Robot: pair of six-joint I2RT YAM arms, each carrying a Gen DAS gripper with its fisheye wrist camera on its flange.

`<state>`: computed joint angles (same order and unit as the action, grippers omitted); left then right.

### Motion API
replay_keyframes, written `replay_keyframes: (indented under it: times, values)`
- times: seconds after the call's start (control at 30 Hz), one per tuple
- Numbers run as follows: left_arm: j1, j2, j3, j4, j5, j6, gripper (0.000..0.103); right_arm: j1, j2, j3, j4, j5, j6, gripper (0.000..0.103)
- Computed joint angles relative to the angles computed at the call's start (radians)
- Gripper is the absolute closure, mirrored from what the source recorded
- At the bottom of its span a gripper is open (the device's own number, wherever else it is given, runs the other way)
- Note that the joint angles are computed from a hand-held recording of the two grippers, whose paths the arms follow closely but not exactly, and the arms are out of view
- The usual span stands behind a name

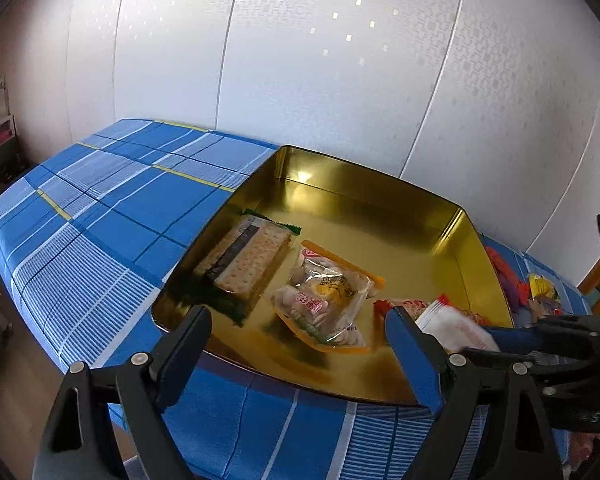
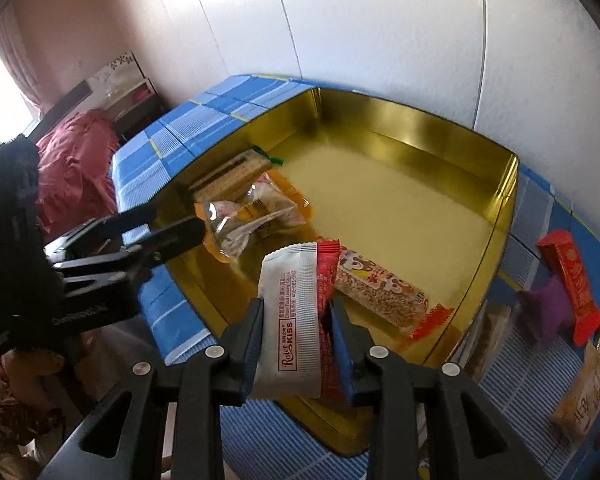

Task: Organize snacks
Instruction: 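Carry the white Rosswiss pack over the tray and release it with the right tool, then grasp the beige round pastry bag with the right tool while the left tool reaches for the white-brown bar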

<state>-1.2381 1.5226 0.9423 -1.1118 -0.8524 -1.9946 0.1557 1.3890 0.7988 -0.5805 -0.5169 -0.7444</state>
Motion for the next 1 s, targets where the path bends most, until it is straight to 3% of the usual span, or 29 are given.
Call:
replay_keyframes:
  times: [0.13,0.37,0.63,0.87,1.0]
  values:
    - [0.001,0.0,0.0,0.002,-0.002,0.004,0.014,-0.005,0.018,-0.002,0.035,0.012,0.035,0.062]
    - [0.0,0.012,0.012,-0.005,-0.003,0.005,0.014,-0.093,0.014,-0.004,0.053,-0.034,0.048,0.062]
    - [0.001,0.025,0.024,-0.003,-0.002,0.023,0.014,-0.285,-0.006,0.006,0.0,-0.201,0.039,0.062]
    - [-0.012,0.054,0.054,-0.029,-0.018,0.021,0.014,-0.516,-0.006,-0.014,0.028,-0.294,-0.031,0.062]
    - [-0.026,0.084,0.083,-0.044,-0.036,0.028,0.014,-0.62,0.044,-0.01,0.046,-0.278,-0.102,0.062]
